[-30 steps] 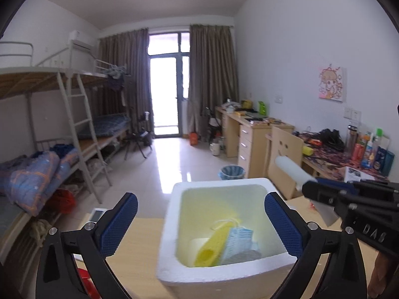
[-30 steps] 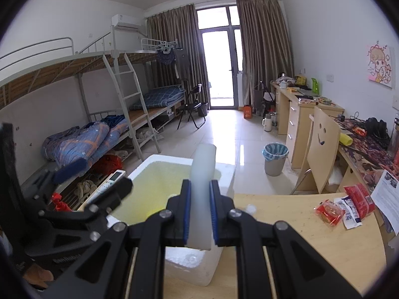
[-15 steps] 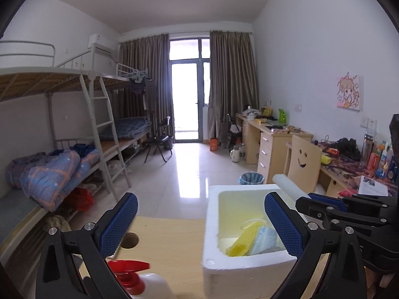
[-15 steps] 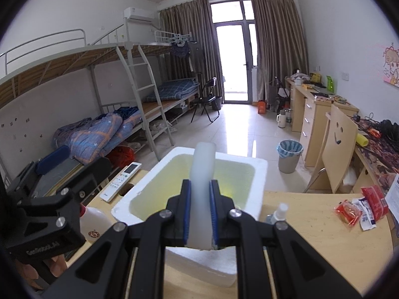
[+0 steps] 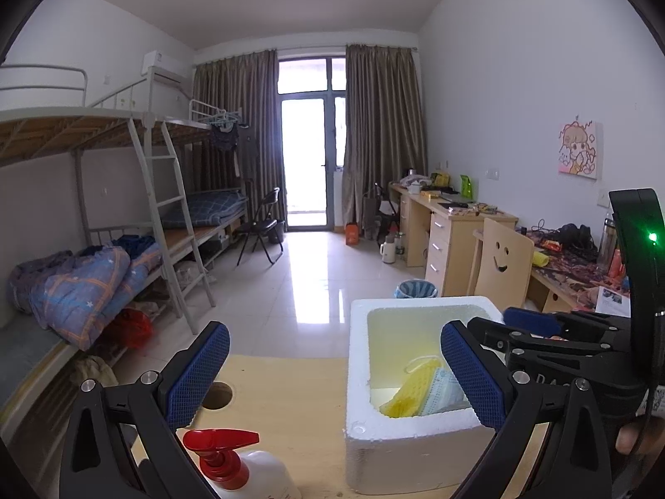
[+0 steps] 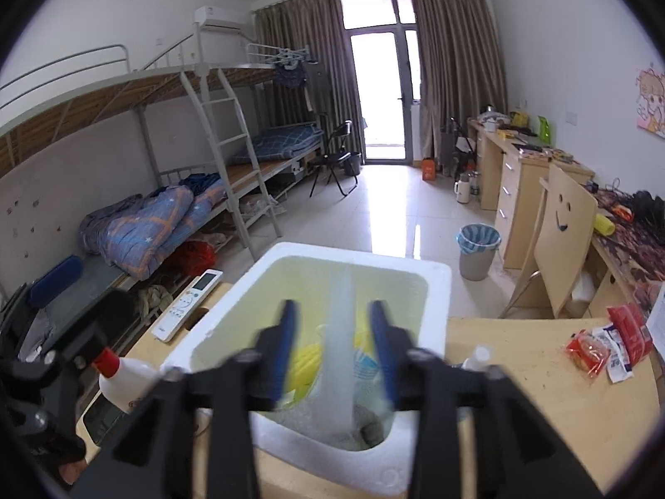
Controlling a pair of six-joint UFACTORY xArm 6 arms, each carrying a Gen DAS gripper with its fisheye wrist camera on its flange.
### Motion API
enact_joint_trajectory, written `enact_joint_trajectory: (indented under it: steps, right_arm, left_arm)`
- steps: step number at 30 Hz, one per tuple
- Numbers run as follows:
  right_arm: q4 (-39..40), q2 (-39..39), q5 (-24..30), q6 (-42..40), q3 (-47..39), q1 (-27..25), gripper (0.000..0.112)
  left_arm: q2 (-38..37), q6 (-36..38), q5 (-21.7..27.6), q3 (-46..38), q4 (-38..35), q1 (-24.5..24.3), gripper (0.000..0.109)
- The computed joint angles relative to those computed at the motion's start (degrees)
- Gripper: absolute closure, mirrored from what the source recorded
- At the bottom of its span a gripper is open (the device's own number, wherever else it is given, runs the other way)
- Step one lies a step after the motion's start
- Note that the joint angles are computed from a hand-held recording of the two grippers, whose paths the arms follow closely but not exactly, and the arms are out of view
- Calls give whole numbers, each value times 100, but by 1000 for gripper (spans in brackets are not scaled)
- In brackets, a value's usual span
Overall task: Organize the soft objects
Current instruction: 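Open the right tool and withdraw both tools from the foam box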
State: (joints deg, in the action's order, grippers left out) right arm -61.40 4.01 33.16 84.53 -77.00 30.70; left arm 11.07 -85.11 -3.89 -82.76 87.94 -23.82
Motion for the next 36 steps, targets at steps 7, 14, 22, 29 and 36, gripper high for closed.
enact_joint_trajectory:
  steps: [7, 14, 22, 29, 36]
  right_arm:
    - [-142, -207, 85, 87, 140, 92, 49]
    - [-468, -694, 552, 391, 457, 350, 27]
    - [-798, -1119, 1094, 708, 740, 878, 9]
    - [-1045, -1542, 1733, 1043, 1126, 1484, 9]
    - [-1253, -1813, 2469, 1393, 1454, 2178, 9]
  left_arm:
    - [-25, -410, 14, -39, 384, 26, 7]
    - [-178, -654, -28, 52, 580, 21, 7]
    - [-964, -1724, 179, 600, 1657, -100, 7]
    - [-2064, -2508, 842, 1649, 2475, -346, 7]
    - [-2892, -3373, 689, 2349, 3259, -339, 7]
